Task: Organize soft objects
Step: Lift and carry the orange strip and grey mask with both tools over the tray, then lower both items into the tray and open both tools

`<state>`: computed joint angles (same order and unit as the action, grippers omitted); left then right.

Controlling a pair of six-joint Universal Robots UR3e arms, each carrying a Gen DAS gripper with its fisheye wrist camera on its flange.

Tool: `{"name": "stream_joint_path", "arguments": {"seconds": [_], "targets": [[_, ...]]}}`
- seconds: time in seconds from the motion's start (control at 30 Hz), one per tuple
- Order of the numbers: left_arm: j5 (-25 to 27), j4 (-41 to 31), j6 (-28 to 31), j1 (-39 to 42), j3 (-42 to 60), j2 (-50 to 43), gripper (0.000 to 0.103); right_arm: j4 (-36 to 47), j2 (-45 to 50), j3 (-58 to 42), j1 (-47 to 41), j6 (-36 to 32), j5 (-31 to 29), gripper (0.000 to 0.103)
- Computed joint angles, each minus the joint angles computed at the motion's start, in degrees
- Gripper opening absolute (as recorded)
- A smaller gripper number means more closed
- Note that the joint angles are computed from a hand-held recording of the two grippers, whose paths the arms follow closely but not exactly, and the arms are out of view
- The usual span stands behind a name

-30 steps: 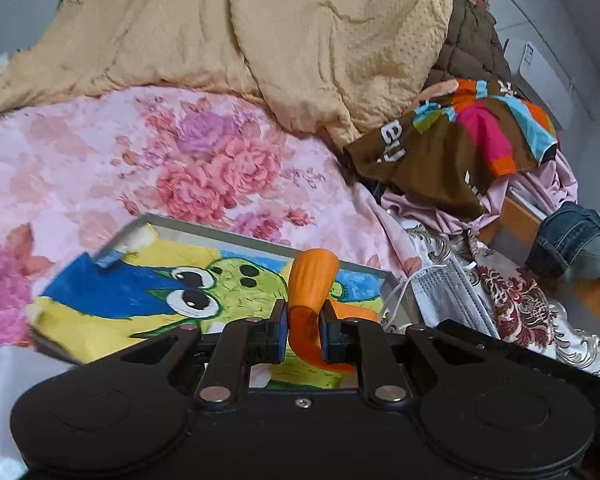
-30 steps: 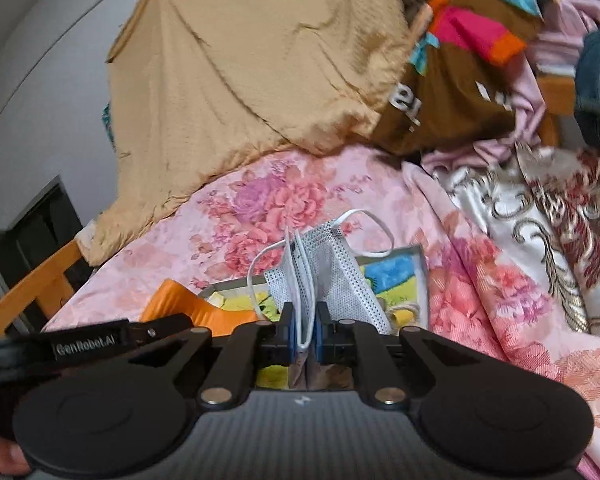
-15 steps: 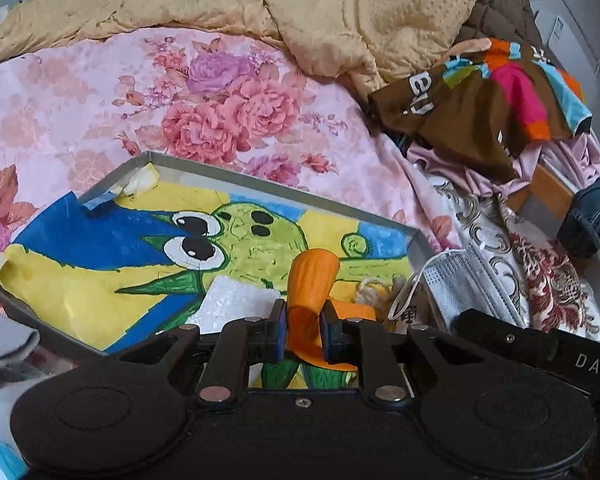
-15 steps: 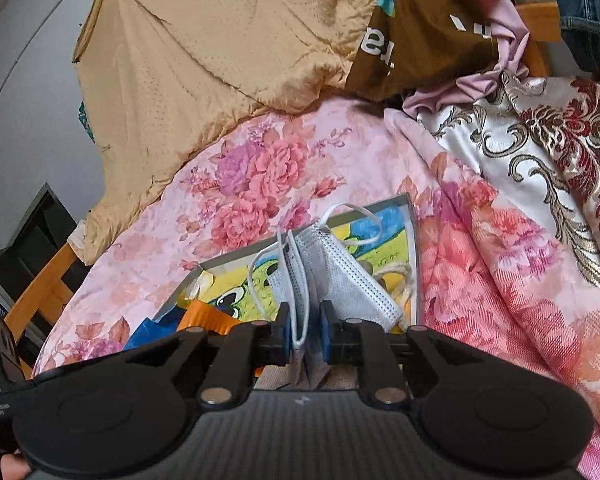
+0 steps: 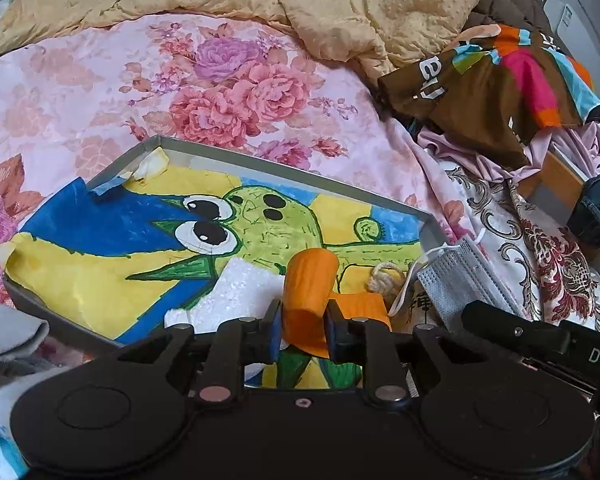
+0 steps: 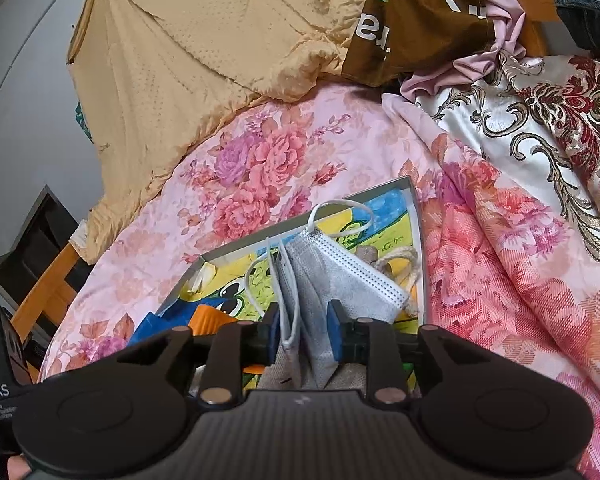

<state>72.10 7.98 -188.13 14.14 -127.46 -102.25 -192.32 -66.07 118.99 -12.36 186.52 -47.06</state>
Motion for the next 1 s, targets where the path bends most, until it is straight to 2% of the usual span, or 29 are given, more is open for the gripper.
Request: {"name": "stream_joint_path", "arguments": {"seconds": [0.17,0.23,0.57,0.87,0.93,1.0], "targets": [[-0.21,-0.34,-0.24,0.56,-0.27,0.24,0.029,-0.31,0.32,-0.05,0.04,0.2,0.03,0.038],[-1.17,-0.44,-0.41,1.33,-0.65,0.49,0.03,-0.71,1.16,-0.25,-0.3,0.45,1.11,0.049],[-1.79,-0.24,-0.39,2.72,-2.37,1.63,0.036,-0.26,2.33,-0.76,-0.84,0.6,3.21,0.061],[-1.56,-0.1,-0.67,3.83,-5.93,7.49,0.061,-2.12,0.56,1.07,-1.72,0.91,4.45,0.08],[-1.11,-0.15,-0.81,4.16,-7.17,9.73,0.069,-2.41,-0.16,1.49,-1.9,0.91,4.61,0.084],[-0.93,-0.73,-0.73,4.75,-8.45,12.44,0.072,-2.62,-1.25,2.31,-2.2,0.7,4.93,0.086]]}}
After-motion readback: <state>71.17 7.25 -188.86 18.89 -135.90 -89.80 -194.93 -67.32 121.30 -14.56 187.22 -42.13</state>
